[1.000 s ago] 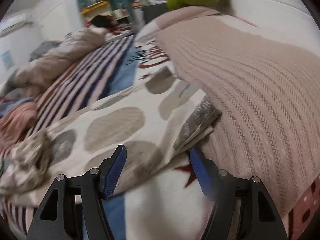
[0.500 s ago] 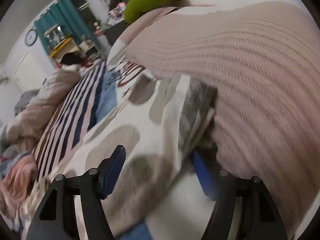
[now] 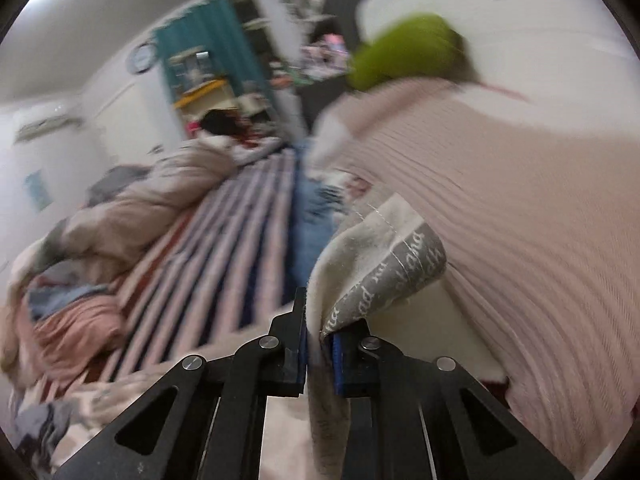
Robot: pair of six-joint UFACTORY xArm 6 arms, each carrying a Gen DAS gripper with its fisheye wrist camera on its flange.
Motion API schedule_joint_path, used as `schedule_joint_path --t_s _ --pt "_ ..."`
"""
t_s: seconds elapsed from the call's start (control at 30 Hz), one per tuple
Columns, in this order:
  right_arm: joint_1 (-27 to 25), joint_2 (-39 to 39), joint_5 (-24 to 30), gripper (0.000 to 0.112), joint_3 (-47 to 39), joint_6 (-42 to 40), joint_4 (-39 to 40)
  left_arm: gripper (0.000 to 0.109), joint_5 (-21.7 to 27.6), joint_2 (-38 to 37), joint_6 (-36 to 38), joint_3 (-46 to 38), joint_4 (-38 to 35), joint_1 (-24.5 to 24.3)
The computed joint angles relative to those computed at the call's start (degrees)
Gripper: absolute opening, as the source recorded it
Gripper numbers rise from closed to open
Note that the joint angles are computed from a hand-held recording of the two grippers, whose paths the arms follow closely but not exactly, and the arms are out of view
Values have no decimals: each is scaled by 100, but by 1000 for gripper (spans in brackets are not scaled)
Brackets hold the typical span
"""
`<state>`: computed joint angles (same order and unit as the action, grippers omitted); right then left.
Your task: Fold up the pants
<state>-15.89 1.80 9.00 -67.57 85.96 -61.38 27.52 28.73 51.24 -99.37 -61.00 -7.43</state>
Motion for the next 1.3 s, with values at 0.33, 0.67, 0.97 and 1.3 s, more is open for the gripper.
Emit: schedule_joint_path --t_s 0.33,0.67,0.97,1.3 --pt "1306 607 128 4 -1316 -4112 3237 70 215 -368 599 403 -731 324" --pt "2471 1285 769 4 -1790 -7449 6391 70 394 -480 796 536 -898 511" --pt "2878 1801 1400 8 -1592 -8280 6877 70 616 -458 711 487 -693 529" --pt "2910 690 1120 31 -550 -10251 9101 70 1418 -151 469 -57 -472 295"
